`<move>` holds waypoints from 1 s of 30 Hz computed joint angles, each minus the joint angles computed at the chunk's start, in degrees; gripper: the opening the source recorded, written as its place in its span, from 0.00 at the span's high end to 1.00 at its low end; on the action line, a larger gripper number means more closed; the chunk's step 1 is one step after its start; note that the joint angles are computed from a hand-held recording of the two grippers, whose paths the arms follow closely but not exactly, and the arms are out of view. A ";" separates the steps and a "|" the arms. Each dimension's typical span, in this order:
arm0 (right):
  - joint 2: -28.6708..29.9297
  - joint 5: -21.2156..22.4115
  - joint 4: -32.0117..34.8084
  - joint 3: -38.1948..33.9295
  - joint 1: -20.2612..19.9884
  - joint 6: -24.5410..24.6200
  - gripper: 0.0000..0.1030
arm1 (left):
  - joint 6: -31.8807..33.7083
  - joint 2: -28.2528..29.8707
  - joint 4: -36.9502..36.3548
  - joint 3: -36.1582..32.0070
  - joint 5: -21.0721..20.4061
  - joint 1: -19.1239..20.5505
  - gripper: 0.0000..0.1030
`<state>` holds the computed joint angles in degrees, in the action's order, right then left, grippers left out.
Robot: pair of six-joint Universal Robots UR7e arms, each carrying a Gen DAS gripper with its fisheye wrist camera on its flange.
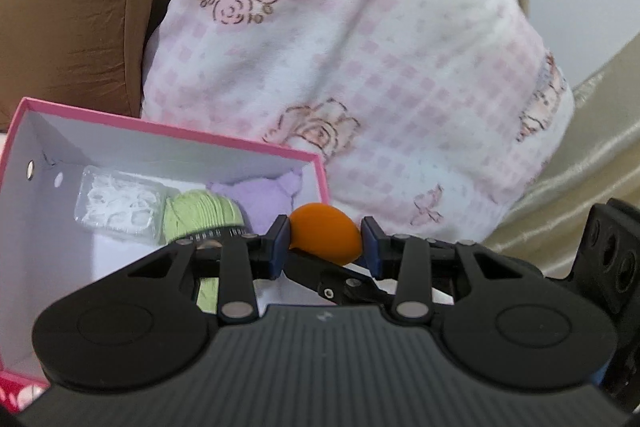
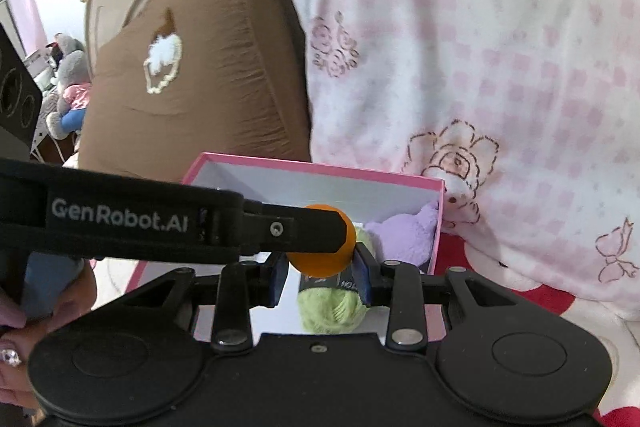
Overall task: Organize objects
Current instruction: 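Lower the sponge ball into the pink box and open the left gripper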
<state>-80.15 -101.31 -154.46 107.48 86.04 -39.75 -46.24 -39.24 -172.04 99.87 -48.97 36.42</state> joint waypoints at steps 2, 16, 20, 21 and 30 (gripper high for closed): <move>1.83 -0.04 0.07 -1.40 -0.44 0.21 0.62 | 1.85 1.20 -2.89 0.16 0.56 0.80 0.64; 12.68 -8.17 -6.89 -6.51 0.04 -6.04 0.62 | -0.73 5.22 -13.77 0.47 -1.70 7.14 0.65; 14.56 -9.79 -8.09 -7.37 0.44 -9.86 0.59 | 2.65 7.19 -16.55 -0.22 0.84 6.91 0.66; 14.79 -9.81 -9.62 -6.98 0.47 -11.23 0.59 | 2.48 7.46 -16.85 -0.42 1.38 7.00 0.66; 13.23 -6.58 -10.26 -5.21 -1.01 -15.85 0.56 | 1.43 8.86 -18.76 -0.98 1.08 8.42 0.67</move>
